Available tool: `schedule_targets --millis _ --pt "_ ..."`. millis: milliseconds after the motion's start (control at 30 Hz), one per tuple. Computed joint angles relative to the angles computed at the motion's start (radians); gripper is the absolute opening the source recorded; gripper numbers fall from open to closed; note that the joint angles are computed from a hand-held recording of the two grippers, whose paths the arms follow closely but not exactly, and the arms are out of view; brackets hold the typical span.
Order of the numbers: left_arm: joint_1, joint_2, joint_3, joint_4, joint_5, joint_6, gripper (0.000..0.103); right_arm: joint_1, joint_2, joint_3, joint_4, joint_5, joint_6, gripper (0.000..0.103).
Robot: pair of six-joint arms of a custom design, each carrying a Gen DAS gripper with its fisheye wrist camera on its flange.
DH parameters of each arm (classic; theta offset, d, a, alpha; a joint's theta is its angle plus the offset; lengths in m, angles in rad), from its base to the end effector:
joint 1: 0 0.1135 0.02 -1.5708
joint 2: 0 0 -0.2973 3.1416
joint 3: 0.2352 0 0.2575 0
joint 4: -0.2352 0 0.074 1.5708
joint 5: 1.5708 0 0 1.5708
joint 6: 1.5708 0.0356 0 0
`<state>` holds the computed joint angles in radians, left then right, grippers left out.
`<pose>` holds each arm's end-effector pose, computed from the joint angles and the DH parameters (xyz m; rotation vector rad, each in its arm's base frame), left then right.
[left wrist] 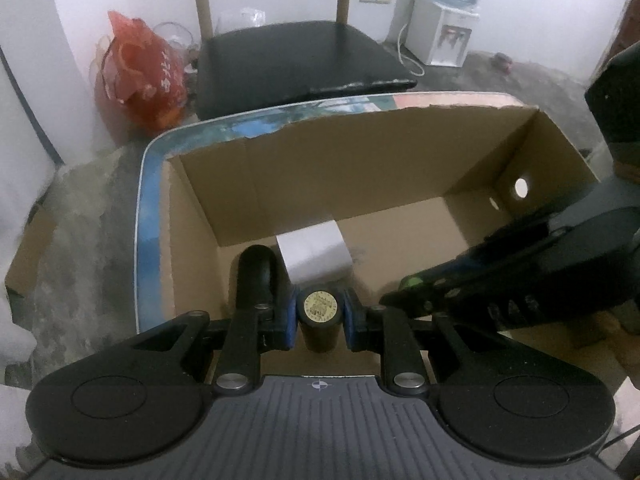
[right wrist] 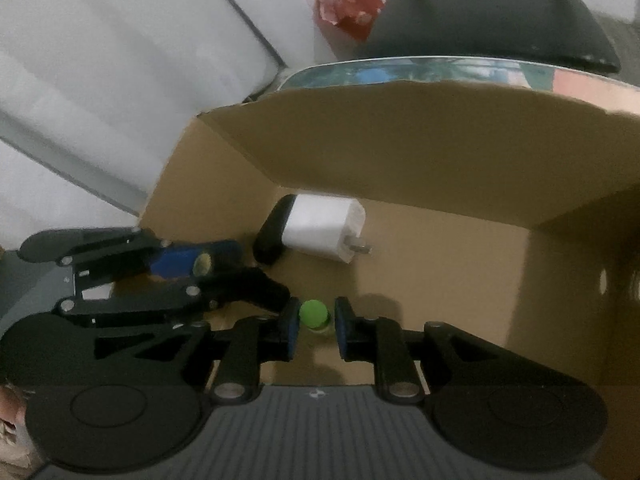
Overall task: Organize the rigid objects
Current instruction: 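Carry the cylinder in the left tool while the right tool carries the lip balm into the box, then open both tools to drop the cylinder and lip balm in the box, then move the left tool to the green dropper bottle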
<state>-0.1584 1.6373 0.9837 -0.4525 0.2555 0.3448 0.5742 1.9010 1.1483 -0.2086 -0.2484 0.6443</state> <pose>0.3182 -0.0599 0.2086 0.7358 2.5398 -0.2798 0.3330 0.2259 0.1784 -0.0112 2.6819 0.7567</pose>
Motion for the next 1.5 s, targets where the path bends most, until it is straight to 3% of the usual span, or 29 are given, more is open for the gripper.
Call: schedule_targets --millis 200,267,333,400,633,700,733,1067,1233,1400,1500 --pt "0.002 0.014 0.016 -0.017 0.012 -0.015 0.023 -0.021 -0.048 -0.052 0.039 0.006 0.035 0.025" --pt "-0.004 0.01 0.014 -0.019 0.005 -0.021 0.023 -0.024 -0.068 -0.071 0.05 0.01 0.043 0.03" --pt "-0.006 0.011 0.016 -0.022 0.003 -0.022 0.024 -0.026 -0.085 -0.088 0.058 0.016 0.046 0.046" --pt "-0.007 0.008 0.016 -0.027 0.004 -0.02 0.027 -0.024 -0.102 -0.102 0.065 0.027 0.048 0.051" --pt "-0.005 -0.015 0.016 -0.041 0.024 -0.025 0.043 -0.036 -0.15 -0.137 0.089 0.028 0.059 0.052" --pt "-0.008 -0.035 0.003 -0.028 0.019 -0.032 0.069 -0.034 -0.165 -0.155 0.115 0.034 0.068 0.052" --pt "-0.007 -0.051 -0.011 -0.009 0.016 -0.037 0.074 -0.033 -0.178 -0.165 0.123 0.039 0.071 0.052" --pt "0.086 -0.183 -0.028 -0.049 0.117 -0.034 0.079 0.009 -0.474 -0.363 0.193 0.112 0.13 0.052" --pt "0.202 -0.37 -0.08 -0.092 0.219 0.026 0.088 0.138 -0.739 -0.514 0.211 0.272 0.167 0.067" --pt "0.45 -0.621 -0.177 -0.199 0.463 0.17 0.099 0.486 -0.955 -0.645 0.21 0.65 0.224 0.071" --pt "0.691 -0.71 -0.234 -0.369 0.683 0.39 0.101 0.743 -0.97 -0.704 0.27 0.913 0.285 0.075"
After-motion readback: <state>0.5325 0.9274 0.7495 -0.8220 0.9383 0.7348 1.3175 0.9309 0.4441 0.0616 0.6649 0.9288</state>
